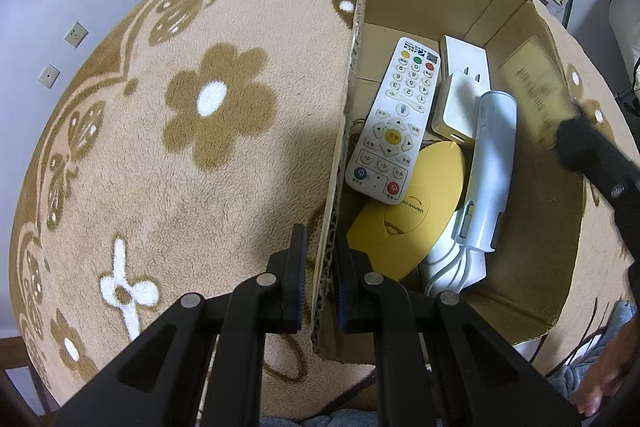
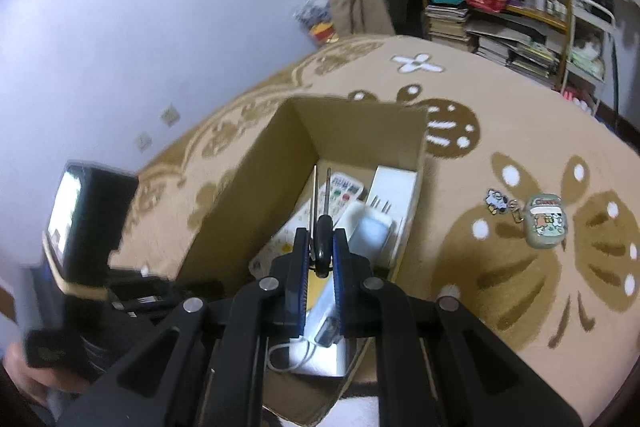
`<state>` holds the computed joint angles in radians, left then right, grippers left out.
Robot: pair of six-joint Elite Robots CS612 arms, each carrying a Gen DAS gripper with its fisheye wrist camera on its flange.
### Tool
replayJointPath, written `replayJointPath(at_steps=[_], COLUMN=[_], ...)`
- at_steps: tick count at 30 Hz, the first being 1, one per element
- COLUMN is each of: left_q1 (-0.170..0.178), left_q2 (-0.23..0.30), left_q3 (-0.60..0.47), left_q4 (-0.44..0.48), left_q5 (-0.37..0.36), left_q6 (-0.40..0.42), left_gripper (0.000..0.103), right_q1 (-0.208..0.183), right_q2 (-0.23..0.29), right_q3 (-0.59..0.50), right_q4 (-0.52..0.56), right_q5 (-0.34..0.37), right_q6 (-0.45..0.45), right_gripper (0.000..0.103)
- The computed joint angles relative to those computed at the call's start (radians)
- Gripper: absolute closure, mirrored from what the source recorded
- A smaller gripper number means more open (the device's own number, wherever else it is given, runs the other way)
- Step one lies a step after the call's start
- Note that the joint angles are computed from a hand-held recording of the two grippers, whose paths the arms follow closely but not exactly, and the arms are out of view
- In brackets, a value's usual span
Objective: Organize rigid objects
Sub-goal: 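Carry the keychain charm with the right tool over the box, then open the right tool to drop the charm into the box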
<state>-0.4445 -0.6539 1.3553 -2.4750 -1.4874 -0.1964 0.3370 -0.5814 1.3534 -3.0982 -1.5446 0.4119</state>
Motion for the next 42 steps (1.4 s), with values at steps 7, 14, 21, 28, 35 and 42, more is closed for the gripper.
replayJointPath(at_steps=[7,14,21,28,35,42], left_q1=[0.0,0.0,-0.001,-0.001,-0.001,-0.002], left_q2=[0.0,0.0,0.0,0.0,0.0,-0.001], left_q3=[0.0,0.0,0.0,0.0,0.0,0.001], left_q4=[0.0,0.0,0.001,0.001,0.001,0.001], left_q5=[-0.001,0.001,0.003,0.003,0.003,0.005], left_q6=[0.0,0.0,0.003,0.003,0.003,0.003], left_gripper=[0.091,0.091,0.091,0.091,0.091,0.091], right_q1=[0.005,0.006,0.008,0.009,0.008,0.008], right_q2=[0.01,0.012,0.016,0.02,0.021,0.011], right_q3=[-0.018,-0.023,-0.033,-0.041,-0.043,-0.03], right_q4=[0.047,0.071,0.092,0.115,0.126,0.102], right_q5=[0.005,0.008,0.007,0.002,0.007,0.002], right_q6=[-0.028,-0.026,-0.032,-0.031,-0.026,-0.02], right_gripper=[0.091,0.091,0.091,0.091,0.091,0.09])
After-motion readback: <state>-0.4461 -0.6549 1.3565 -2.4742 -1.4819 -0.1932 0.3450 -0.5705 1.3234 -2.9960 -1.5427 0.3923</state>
